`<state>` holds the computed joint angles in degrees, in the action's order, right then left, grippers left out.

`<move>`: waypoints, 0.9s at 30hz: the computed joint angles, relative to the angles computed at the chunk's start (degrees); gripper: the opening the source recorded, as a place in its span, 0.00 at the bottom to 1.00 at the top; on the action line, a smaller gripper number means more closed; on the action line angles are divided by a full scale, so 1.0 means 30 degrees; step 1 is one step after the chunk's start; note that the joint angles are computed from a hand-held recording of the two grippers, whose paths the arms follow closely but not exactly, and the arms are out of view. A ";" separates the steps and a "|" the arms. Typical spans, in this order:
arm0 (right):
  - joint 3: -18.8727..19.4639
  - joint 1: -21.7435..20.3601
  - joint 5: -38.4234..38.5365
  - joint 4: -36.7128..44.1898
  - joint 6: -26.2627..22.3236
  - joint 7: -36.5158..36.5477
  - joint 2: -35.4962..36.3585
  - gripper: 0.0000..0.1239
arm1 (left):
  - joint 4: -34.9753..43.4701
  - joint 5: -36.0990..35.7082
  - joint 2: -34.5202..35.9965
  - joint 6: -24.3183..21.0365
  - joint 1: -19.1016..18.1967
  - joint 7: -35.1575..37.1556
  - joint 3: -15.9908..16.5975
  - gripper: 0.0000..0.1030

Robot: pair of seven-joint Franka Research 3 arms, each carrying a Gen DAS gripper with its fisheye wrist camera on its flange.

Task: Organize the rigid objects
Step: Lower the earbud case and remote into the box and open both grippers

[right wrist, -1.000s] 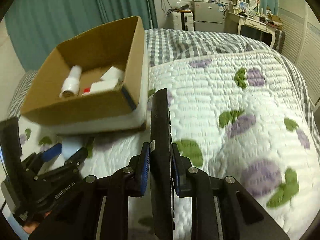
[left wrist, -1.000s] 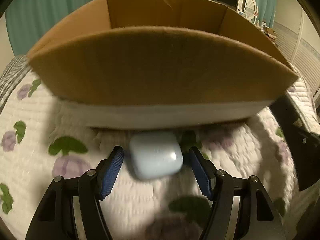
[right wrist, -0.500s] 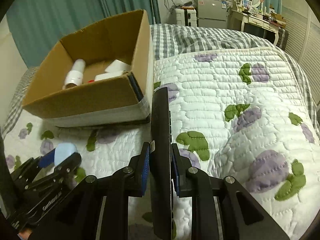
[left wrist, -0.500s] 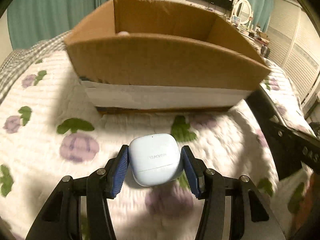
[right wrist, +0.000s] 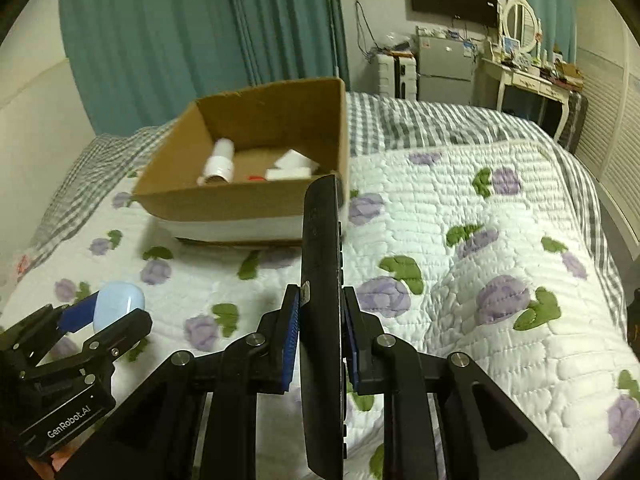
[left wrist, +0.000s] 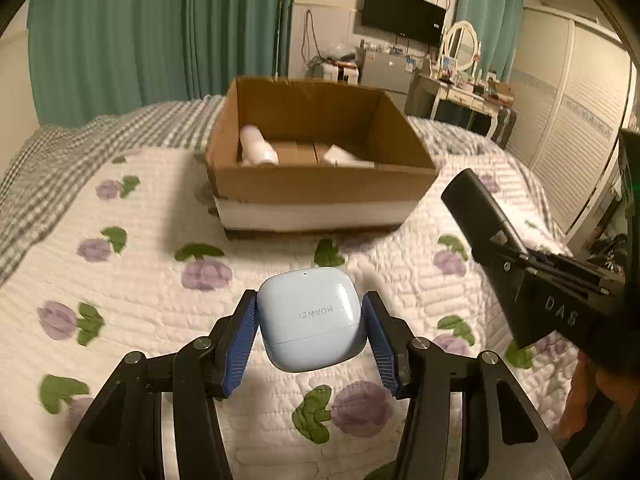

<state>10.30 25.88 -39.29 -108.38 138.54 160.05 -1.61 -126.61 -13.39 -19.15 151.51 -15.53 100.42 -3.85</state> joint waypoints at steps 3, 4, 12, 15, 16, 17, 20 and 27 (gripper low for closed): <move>0.0124 0.0147 -0.0541 0.0784 -0.0101 -0.0535 0.0120 0.15 | 0.0502 -0.0005 -0.0206 0.0260 -0.0072 0.0215 0.0071 0.52; 0.0082 0.0153 -0.0584 0.1106 0.0045 -0.0829 0.0230 0.15 | 0.0893 -0.0153 -0.0173 0.0311 -0.0136 0.0315 0.0189 0.52; -0.1126 0.0119 -0.0520 0.5614 0.1652 -0.3657 0.2662 0.15 | 0.6249 -0.0517 0.3248 0.0066 0.0610 0.0651 -0.0111 0.52; -0.1900 0.0151 0.0435 0.8242 0.2062 -0.5266 0.4493 0.15 | 0.8638 0.0648 0.5333 0.0315 0.1328 0.0079 -0.0872 0.52; -0.2143 0.0136 0.0906 0.9244 0.2100 -0.5853 0.5215 0.15 | 0.9450 0.1201 0.6054 0.0338 0.1545 -0.0340 -0.1132 0.52; -0.2346 0.0079 0.1453 1.0416 0.2000 -0.6619 0.6049 0.15 | 1.0479 0.1600 0.6940 0.0201 0.1710 -0.0568 -0.1370 0.52; -0.3044 0.0133 0.2381 1.2744 0.1666 -0.8027 0.7836 0.15 | 1.3359 0.2258 0.9388 -0.0752 0.2089 -0.1052 -0.2069 0.52; -0.4175 -0.0142 0.5309 1.2536 0.2812 -0.9049 0.9135 0.15 | 1.6089 0.4720 1.2615 -0.1127 0.2013 -0.1912 -0.2725 0.52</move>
<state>-2.22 25.45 -23.37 -70.78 146.98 132.90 25.80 -78.35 0.77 18.69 148.13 -9.49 94.69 -12.02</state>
